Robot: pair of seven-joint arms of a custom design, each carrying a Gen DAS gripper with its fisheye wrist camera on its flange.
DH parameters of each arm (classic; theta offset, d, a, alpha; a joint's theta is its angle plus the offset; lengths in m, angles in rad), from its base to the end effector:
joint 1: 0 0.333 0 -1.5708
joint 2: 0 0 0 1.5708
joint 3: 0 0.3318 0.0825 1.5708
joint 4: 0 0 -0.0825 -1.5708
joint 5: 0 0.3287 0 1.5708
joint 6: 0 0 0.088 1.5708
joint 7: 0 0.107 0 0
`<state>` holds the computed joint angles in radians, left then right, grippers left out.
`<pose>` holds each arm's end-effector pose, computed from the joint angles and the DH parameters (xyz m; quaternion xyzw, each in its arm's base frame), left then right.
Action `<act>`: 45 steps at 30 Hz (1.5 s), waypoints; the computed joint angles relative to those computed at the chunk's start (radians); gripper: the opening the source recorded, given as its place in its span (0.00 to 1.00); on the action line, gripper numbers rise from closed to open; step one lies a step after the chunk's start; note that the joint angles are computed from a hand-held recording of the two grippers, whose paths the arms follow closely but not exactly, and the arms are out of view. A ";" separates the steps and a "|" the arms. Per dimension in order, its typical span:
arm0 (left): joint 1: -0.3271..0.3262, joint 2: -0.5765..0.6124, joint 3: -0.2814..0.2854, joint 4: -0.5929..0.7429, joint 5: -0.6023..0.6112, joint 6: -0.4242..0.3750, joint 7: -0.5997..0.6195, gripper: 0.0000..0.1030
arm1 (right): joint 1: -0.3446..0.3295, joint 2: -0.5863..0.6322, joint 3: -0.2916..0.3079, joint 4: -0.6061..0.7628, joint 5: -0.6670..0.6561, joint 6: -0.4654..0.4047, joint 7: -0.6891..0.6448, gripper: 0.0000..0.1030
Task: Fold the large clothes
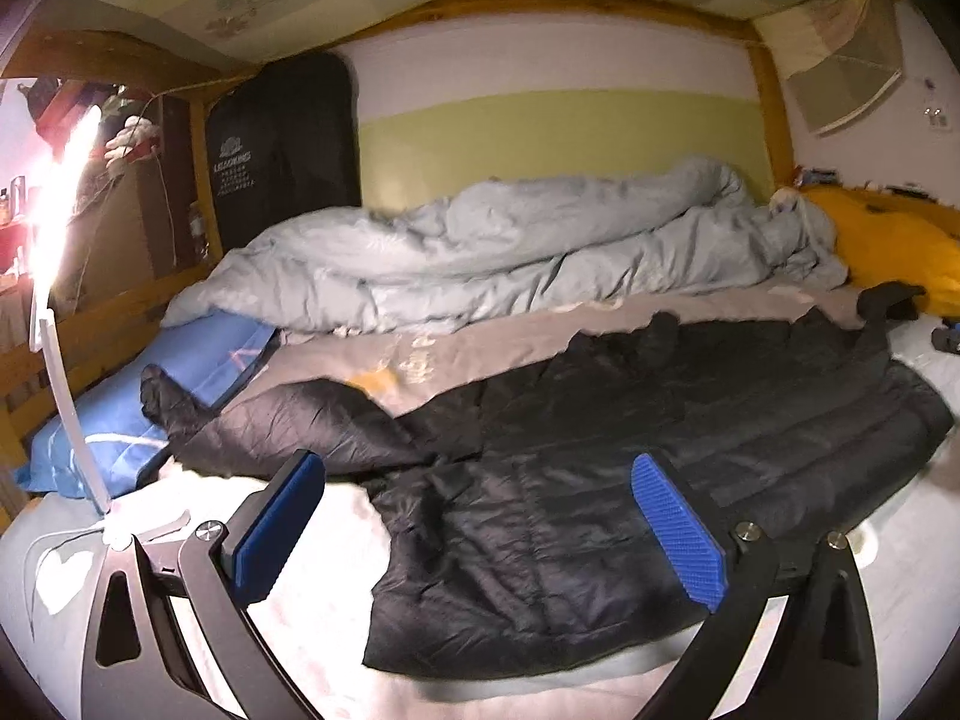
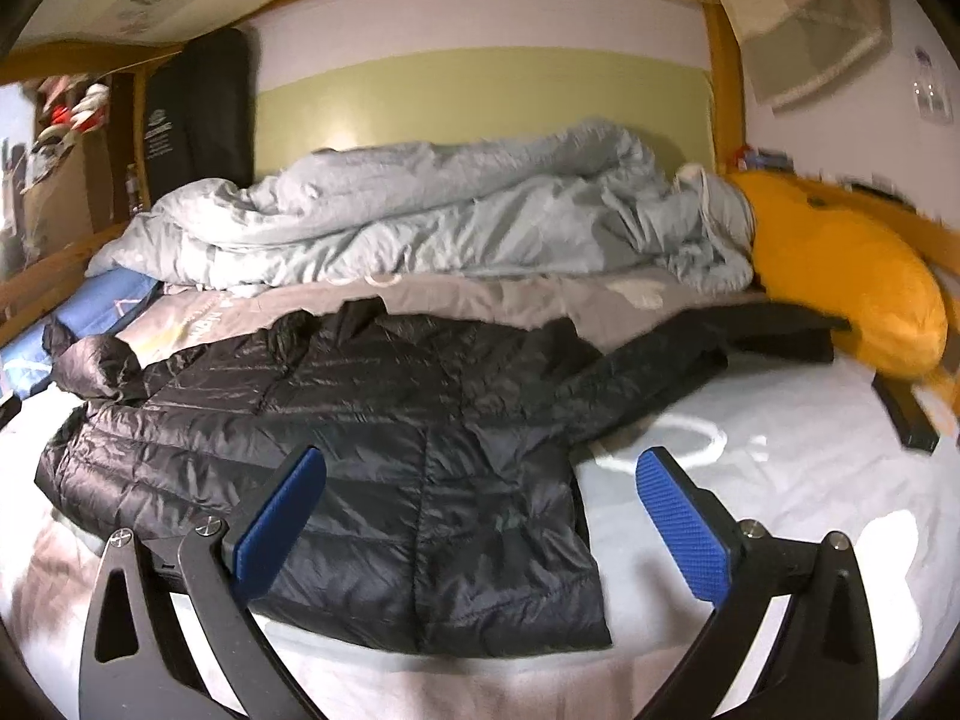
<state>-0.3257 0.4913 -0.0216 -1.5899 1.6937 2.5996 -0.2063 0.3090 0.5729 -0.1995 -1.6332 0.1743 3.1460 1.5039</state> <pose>0.6286 -0.2460 0.4292 -0.6054 0.5637 -0.3114 0.4677 0.6926 0.0956 0.4526 -0.6554 0.6000 -0.3182 0.3304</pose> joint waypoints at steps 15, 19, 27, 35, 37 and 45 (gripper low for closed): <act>0.066 0.069 0.025 0.029 -0.269 0.084 0.160 1.00 | -0.176 0.090 0.141 0.176 0.037 -0.305 0.022 1.00; 0.102 0.082 0.048 0.011 -0.396 0.162 0.168 1.00 | -0.279 0.129 0.254 0.233 0.152 -0.392 -0.035 0.98; 0.374 0.180 -0.130 -0.059 -0.792 0.507 0.382 0.77 | -0.331 0.211 0.317 0.353 0.277 -0.536 -0.197 0.97; 0.417 0.233 -0.191 -0.076 -0.869 0.684 0.537 0.16 | -0.329 0.220 0.346 0.355 0.359 -0.540 -0.296 0.16; 0.310 0.183 -0.057 -0.122 -0.905 0.731 0.493 0.12 | -0.298 0.155 0.328 0.252 0.371 -0.419 -0.317 0.10; -0.164 0.014 0.404 -0.382 -1.085 0.800 0.543 0.12 | -0.268 -0.095 0.316 -0.113 0.413 -0.200 -0.387 0.09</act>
